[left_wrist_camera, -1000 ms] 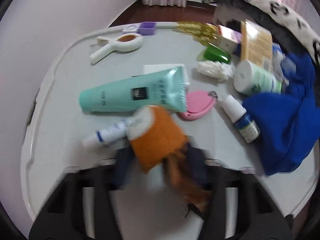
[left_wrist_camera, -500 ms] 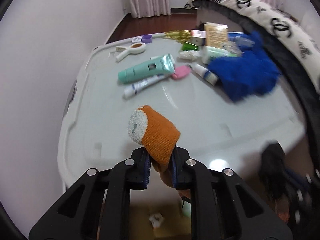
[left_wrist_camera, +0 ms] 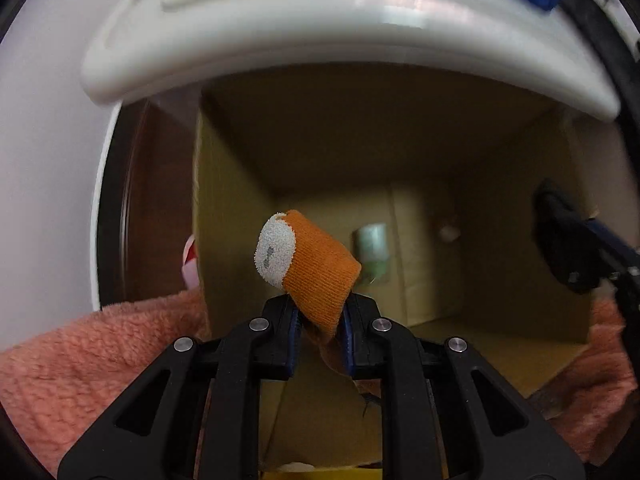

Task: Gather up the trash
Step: 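Drop the orange sock into the box with the left tool while the right tool drops the black sock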

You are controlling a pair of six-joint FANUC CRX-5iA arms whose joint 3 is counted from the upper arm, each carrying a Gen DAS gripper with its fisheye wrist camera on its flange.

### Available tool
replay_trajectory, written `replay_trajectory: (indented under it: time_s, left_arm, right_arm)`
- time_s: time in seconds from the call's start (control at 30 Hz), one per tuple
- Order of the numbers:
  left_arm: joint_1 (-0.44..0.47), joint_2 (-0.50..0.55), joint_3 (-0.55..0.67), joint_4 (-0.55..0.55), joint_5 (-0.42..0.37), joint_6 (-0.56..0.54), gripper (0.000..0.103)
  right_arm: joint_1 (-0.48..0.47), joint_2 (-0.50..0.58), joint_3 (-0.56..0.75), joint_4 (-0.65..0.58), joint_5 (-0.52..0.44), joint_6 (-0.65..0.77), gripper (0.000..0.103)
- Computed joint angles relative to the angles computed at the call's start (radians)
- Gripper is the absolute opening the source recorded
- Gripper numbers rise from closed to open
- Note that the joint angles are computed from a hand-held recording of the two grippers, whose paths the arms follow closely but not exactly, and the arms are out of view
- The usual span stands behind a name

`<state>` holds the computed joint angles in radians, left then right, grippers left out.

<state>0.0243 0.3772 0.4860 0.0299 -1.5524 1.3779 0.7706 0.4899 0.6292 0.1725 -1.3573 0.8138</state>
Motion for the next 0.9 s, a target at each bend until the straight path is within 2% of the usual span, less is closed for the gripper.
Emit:
replay_trajectory:
  time_s: [0.1, 0.23, 0.3, 0.37, 0.4, 0.43, 0.47, 0.63, 0.73, 0.8, 0.9]
  left_arm:
    - [-0.005, 0.036, 0.007, 0.0, -0.056, 0.014, 0.015]
    - [-0.028, 0.058, 0.012, -0.025, -0.066, 0.002, 0.018]
    - [-0.045, 0.063, 0.016, -0.057, -0.064, -0.011, 0.029]
    - [-0.052, 0.062, 0.014, -0.069, -0.054, -0.024, 0.052]
    - [-0.057, 0.061, 0.017, -0.083, -0.049, -0.025, 0.06]
    - [-0.061, 0.061, 0.022, -0.096, -0.042, -0.025, 0.071]
    - [-0.062, 0.052, 0.014, -0.099, -0.027, -0.026, 0.074]
    - [-0.041, 0.031, 0.011, -0.047, 0.011, -0.046, 0.074]
    - [-0.028, 0.004, 0.001, -0.013, 0.054, -0.05, 0.074]
    - [-0.012, -0.014, -0.001, 0.035, 0.112, -0.06, 0.074]
    - [0.006, -0.028, 0.036, 0.081, 0.233, -0.052, 0.074]
  right_arm:
    - [-0.01, 0.021, 0.011, -0.03, -0.048, -0.014, 0.007]
    - [-0.025, 0.05, 0.029, -0.063, -0.092, -0.024, 0.008]
    - [-0.03, 0.062, 0.038, -0.073, -0.11, -0.033, 0.018]
    - [-0.028, 0.077, 0.05, -0.056, -0.133, -0.048, 0.071]
    - [-0.024, 0.076, 0.04, -0.03, -0.131, -0.063, 0.074]
    - [-0.023, 0.087, 0.054, -0.014, -0.137, -0.068, 0.074]
    - [-0.022, 0.087, 0.053, -0.006, -0.135, -0.071, 0.075]
    - [-0.03, 0.07, 0.031, -0.007, -0.114, -0.105, 0.078]
    - [-0.019, 0.019, -0.036, 0.033, -0.056, -0.133, 0.078]
    - [-0.02, 0.005, -0.039, 0.081, -0.01, -0.142, 0.079]
    - [-0.012, -0.023, -0.071, 0.19, 0.058, -0.17, 0.086]
